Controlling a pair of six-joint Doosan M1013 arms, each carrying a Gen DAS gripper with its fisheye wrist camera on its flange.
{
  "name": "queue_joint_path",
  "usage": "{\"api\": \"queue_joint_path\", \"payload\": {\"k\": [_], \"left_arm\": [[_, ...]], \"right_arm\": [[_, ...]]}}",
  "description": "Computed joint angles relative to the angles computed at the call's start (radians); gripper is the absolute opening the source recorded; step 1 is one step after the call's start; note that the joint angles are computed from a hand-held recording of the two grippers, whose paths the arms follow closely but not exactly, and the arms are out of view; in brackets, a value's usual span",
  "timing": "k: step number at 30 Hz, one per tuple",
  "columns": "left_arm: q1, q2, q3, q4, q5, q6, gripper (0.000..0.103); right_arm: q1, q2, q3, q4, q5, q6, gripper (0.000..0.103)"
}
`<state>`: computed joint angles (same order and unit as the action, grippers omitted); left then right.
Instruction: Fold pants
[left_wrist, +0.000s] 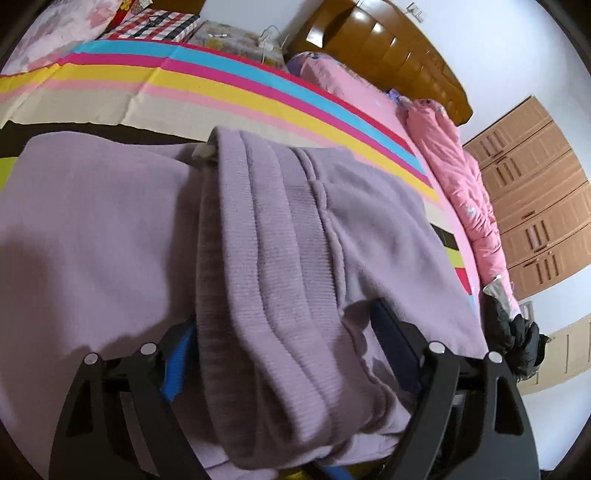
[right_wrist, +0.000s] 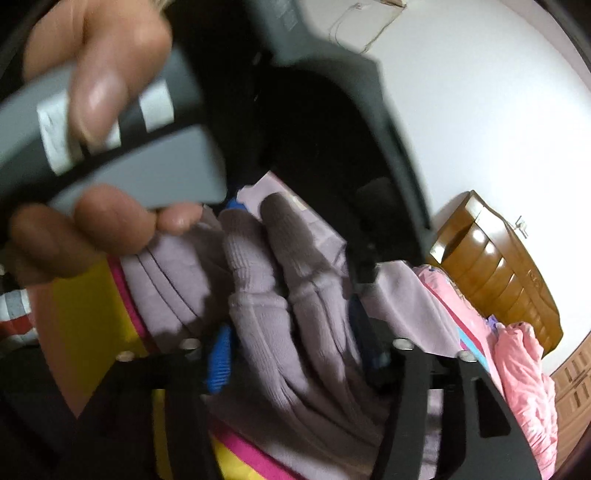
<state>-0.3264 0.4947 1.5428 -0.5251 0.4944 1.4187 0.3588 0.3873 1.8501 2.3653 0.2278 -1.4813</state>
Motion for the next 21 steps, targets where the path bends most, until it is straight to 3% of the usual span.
{"api": "queue_joint_path", "payload": {"k": [2, 5, 7, 10, 12, 15, 18, 21], "left_arm": [[0.006, -0.002, 0.012, -0.067, -0.019, 0.058, 0.085], [0.010, -0.008, 0.036, -0.148, -0.050, 0.140, 0.085], [0.003, -0.010, 0.042, -0.126, -0.071, 0.132, 0.086], [-0.017, -0.011, 0.036, 0.016, -0.081, 0.037, 0.089], [-0.024, -0.008, 0.027, 0.052, -0.071, 0.014, 0.096], [-0.027, -0.010, 0.015, 0.103, -0.022, -0.053, 0.098], [-0.012, -0.028, 0.040, -0.039, -0.014, 0.028, 0.100], [0.021, -0.038, 0.085, -0.357, -0.018, 0.235, 0.098]], "right_arm": [[-0.024, -0.023, 0.026, -0.135, 0.055, 0.142, 0.077], [-0.073, -0.064, 0.084, -0.099, 0.181, 0.158, 0.078], [-0.107, -0.088, 0.111, -0.058, 0.215, 0.219, 0.082], [-0.149, -0.103, 0.125, -0.044, 0.215, 0.346, 0.087], [-0.177, -0.104, 0.113, -0.142, 0.154, 0.549, 0.087], [-0.201, -0.089, 0.098, -0.213, 0.109, 0.697, 0.087], [-0.203, -0.092, 0.112, -0.205, 0.092, 0.699, 0.087], [-0.187, -0.091, 0.125, -0.157, 0.083, 0.603, 0.087]]}}
